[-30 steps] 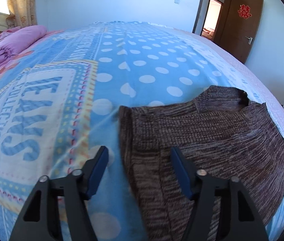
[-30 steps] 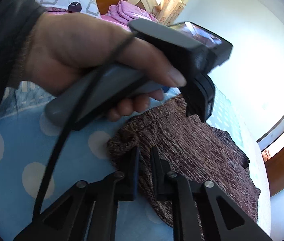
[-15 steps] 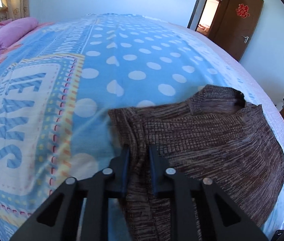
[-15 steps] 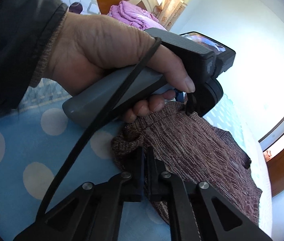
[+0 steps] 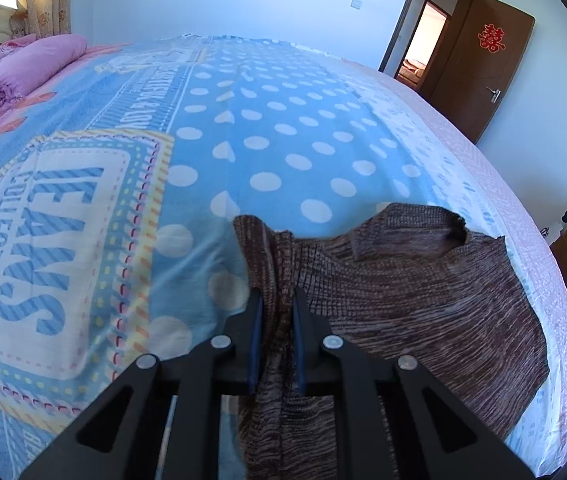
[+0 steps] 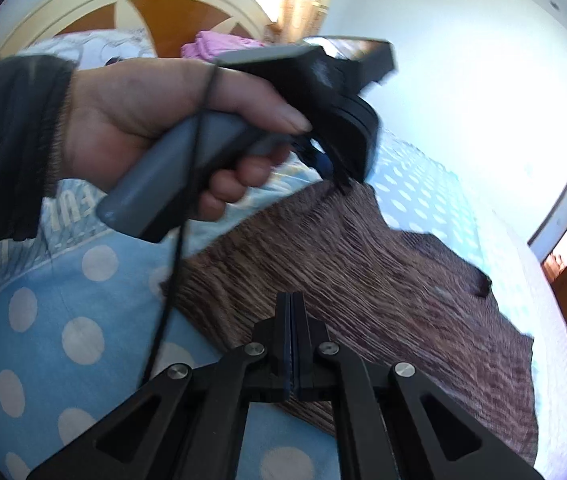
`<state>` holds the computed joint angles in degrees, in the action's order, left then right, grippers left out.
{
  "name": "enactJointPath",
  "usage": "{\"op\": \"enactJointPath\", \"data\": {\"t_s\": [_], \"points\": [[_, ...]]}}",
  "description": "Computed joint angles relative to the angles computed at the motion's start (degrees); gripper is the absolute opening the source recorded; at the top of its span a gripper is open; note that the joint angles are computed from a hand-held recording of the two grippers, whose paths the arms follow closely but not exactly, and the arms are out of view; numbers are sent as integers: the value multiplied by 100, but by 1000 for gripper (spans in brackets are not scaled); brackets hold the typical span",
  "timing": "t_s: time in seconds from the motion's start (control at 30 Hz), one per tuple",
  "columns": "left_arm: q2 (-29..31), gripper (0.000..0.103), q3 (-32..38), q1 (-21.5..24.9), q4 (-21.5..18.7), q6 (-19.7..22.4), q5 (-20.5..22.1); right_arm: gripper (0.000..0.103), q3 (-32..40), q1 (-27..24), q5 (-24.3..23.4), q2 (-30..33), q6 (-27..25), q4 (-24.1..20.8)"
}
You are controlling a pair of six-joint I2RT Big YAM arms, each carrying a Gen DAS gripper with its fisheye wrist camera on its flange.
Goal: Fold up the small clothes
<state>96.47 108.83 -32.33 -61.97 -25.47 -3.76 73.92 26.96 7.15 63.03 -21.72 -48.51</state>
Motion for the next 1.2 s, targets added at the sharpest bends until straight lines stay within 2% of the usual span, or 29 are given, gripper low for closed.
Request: {"op": "enactJointPath", "data": {"t_s": [0.13,0.23,0.33,0.47,0.5,0.6,0.73,0.93,1.1,1.17,1.2], "points": [[33,14,221,-64,-80,-171,47,0,49,-384,-437,-73,314,-46],[69,14,422,-142,-138,-248,62,0,198,-752,-940,-95,625,-171],[156,14,728,-261,-282,-260,17,0,282,-1011,-1204,-133,819,-219],[349,14,1192,-419,-621,-62,-209,0,298,-1093,-1348,-61,647,-418],[383,14,1247,-422,-683,-21,-231,4,238,-1045,-1314,-61,509,-429],[397,14,1220,-377,-766,69,-274,46,-31,-722,-882,-95,3,-344],[229,14,821,-205,-608,92,-84,46,-50,-407,-782,-26,-200,-479],[30,14,251,75,-212,60,311,46,-185,578,585,171,-893,-145],[24,14,-53,264,82,45,756,46,-188,1055,1256,352,-1219,212],[38,14,-108,308,128,60,841,35,-133,1197,1412,469,-1264,270],[39,14,-128,327,147,61,886,20,-90,1224,1393,535,-1281,220]]}}
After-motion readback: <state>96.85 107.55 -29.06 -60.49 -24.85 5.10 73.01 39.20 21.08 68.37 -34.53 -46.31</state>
